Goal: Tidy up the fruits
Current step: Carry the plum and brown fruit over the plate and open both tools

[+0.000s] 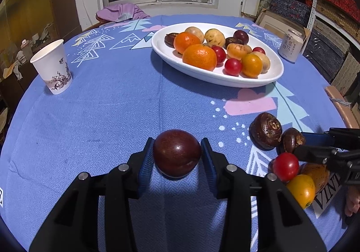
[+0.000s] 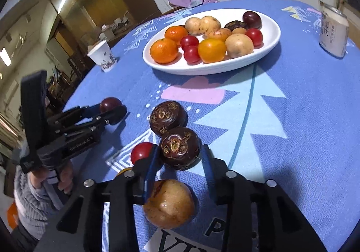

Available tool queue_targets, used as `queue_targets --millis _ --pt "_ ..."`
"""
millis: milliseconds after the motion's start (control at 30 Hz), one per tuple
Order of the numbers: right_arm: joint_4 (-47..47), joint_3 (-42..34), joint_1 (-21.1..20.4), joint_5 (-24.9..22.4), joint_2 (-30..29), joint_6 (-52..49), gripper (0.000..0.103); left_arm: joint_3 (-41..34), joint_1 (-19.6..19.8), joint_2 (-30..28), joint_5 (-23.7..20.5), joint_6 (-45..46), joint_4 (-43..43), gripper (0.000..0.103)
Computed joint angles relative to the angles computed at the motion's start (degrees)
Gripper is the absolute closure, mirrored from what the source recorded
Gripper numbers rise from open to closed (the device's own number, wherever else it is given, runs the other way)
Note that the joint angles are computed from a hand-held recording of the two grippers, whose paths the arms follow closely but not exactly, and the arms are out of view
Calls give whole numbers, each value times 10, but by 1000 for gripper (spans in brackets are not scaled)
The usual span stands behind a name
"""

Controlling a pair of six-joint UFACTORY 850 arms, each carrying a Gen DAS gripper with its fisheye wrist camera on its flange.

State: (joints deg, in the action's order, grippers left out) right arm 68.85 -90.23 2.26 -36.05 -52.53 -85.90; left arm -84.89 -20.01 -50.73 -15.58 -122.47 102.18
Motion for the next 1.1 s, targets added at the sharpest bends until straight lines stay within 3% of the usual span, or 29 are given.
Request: queue_targets --millis 200,267,333,600,800,1000,1100 --pt "90 52 29 107 30 -153 61 -4 -2 -3 -3 19 -14 60" --pt "92 53 28 111 31 -156 61 -4 -2 -3 -3 20 -14 59" --pt "152 65 28 132 38 -212 61 -3 -2 -2 -1 12 -7 59" --pt "126 50 20 122 29 -170 61 6 1 4 2 -49 53 64" --pt "218 61 -2 70 50 -217 61 23 0 27 -19 -176 168 64" --pt "201 -13 -15 28 47 -135 61 -41 3 28 -13 -112 124 64" --pt "176 -82 -12 21 21 -69 61 -111 4 1 -1 -22 40 64"
